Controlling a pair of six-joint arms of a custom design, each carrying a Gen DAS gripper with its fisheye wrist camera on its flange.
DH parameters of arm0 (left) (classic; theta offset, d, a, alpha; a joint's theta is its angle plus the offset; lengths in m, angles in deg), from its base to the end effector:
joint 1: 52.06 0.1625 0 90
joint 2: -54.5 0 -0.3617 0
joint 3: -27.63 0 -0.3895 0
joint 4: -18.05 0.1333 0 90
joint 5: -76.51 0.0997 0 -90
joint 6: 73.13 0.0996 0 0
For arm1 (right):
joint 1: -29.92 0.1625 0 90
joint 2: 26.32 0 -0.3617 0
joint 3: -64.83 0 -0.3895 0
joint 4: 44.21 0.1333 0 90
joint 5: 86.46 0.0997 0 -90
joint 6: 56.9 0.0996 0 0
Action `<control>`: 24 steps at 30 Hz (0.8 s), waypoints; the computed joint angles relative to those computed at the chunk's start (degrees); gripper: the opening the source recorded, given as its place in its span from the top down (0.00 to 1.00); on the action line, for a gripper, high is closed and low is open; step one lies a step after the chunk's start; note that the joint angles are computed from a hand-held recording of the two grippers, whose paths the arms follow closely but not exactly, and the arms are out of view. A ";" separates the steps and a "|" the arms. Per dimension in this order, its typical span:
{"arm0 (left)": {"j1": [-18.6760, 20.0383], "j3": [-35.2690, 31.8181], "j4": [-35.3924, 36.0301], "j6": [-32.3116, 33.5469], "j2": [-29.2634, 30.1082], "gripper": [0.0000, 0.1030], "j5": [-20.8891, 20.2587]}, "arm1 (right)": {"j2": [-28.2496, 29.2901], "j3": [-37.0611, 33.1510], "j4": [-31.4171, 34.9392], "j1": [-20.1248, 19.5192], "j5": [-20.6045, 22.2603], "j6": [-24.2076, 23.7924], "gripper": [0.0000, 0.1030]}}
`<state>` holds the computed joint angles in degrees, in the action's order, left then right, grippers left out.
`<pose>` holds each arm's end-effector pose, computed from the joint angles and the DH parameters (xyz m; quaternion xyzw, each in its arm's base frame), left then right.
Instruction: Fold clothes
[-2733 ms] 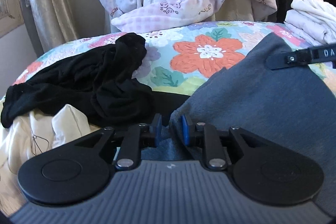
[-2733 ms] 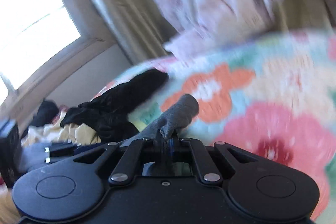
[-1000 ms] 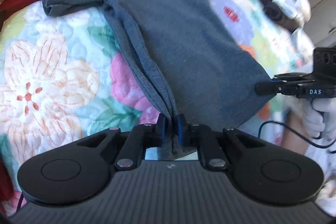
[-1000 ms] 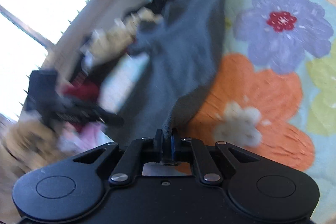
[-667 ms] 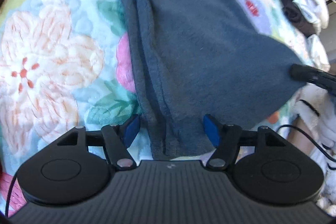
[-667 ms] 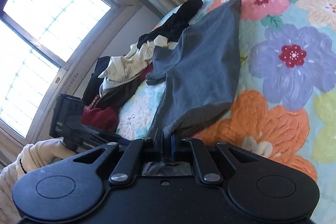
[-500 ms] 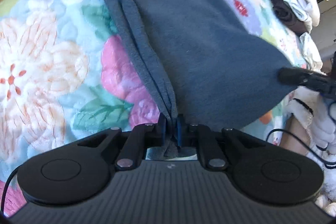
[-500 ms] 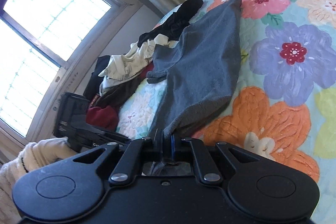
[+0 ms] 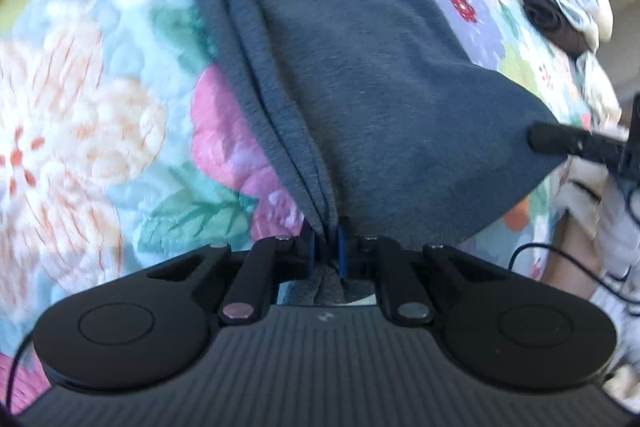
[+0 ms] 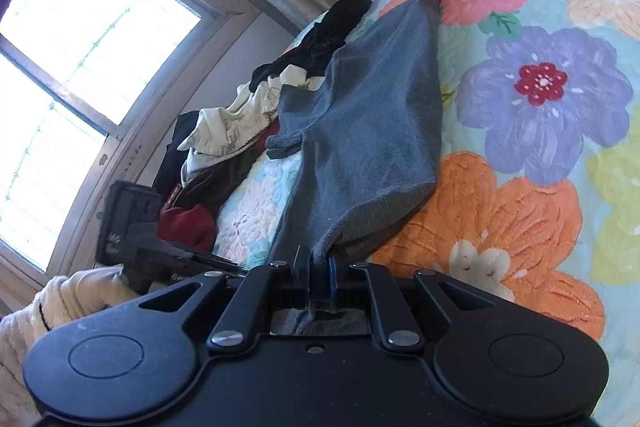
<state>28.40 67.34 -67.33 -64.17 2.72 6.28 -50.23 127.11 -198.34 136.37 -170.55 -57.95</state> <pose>0.0461 -0.7335 0.4481 0.1470 0.9721 -0.0649 0.1710 0.3554 -0.6968 0.0214 -0.1595 0.9605 -0.2139 0.0796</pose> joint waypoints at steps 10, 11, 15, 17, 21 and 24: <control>-2.73 8.15 -6.28 4.72 -3.64 0.91 6.97 | -0.99 3.98 -1.62 -1.36 -1.33 5.52 0.74; -2.87 8.57 -6.72 5.03 -3.65 0.91 7.29 | -1.00 4.19 -1.55 -1.46 -1.42 5.89 0.74; -2.80 8.96 -7.61 5.63 -3.37 0.90 7.40 | -0.53 3.98 -0.76 -1.31 -3.75 6.79 0.60; -2.46 9.19 -8.48 5.98 -3.34 0.91 6.32 | -0.05 3.65 0.29 -1.25 -5.10 7.33 0.55; -2.51 11.79 -12.61 8.39 -5.08 0.93 4.11 | 0.74 3.29 2.21 -2.14 -0.87 7.21 0.86; -2.95 14.82 -17.25 9.88 -7.79 0.93 1.47 | 0.61 3.60 -1.73 -2.09 3.01 5.56 0.87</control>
<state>25.45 82.16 -84.58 -54.29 -5.07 7.75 -49.62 130.71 -200.07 134.28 -167.54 -52.39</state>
